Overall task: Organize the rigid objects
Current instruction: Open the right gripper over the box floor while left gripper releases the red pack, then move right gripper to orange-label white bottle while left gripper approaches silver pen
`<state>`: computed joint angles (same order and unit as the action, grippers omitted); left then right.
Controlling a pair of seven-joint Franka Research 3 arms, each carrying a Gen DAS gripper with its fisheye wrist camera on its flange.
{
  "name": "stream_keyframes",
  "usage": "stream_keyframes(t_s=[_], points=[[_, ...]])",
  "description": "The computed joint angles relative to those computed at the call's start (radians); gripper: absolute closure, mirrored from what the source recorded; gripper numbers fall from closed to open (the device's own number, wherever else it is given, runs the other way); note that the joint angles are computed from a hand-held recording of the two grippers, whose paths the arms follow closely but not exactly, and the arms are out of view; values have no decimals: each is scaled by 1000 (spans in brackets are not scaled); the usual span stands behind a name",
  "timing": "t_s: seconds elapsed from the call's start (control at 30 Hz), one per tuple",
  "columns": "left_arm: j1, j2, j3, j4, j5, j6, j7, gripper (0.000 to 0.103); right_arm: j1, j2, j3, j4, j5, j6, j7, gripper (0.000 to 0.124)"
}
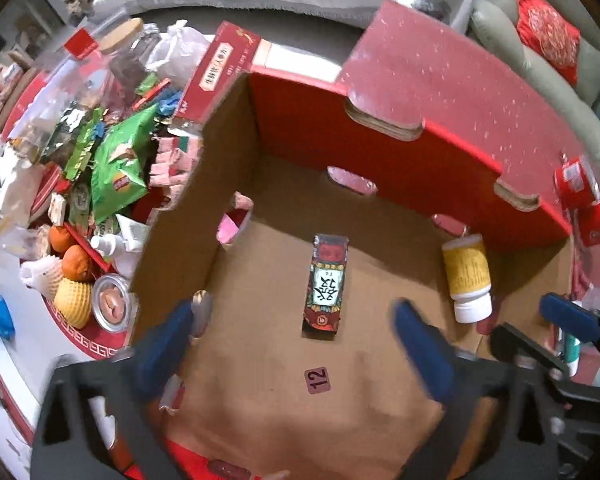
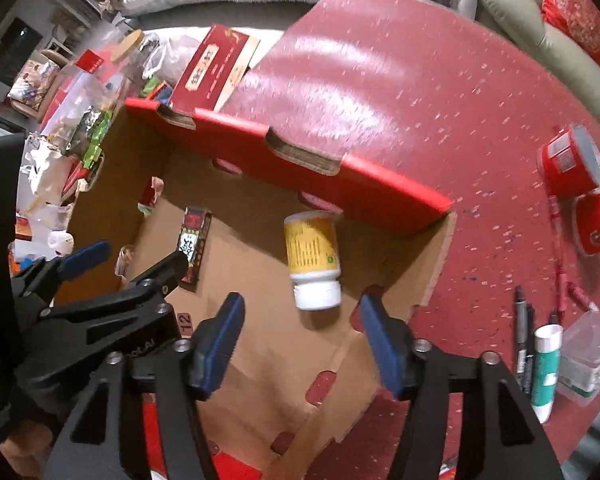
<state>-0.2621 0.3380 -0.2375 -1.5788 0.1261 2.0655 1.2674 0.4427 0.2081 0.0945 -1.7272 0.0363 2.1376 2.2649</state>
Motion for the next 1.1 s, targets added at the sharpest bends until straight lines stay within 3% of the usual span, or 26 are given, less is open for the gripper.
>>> stream_keyframes(t_s=[0.1,0.27,0.43,0.57,0.77,0.83,1.1], points=[[10,-25,-4,-11,-21,8,12,0,-7,-71,-2,-59,-2,45,10,34],[0,-104,-33,-62,-53,19,92,0,-33,-281,14,-252,-33,75,138,31],[-36,-217,-79,-148,-192,14,234,0,-85,-542,53,-509,30,-6,307,31],[-107,-255,-113,-172,-256,-9,315,0,-119,-782,83,-718,112,-149,438,31],[-230,-169,-143,-167,-115,-22,269,0,-153,-1070,99,-930,237,-276,564,31],[-264,-147,-145,-188,-43,7,242,0,-158,-1124,102,-964,252,-297,564,31],[-310,-79,-144,-212,68,54,231,0,-155,-1261,112,-1085,324,-292,542,31]])
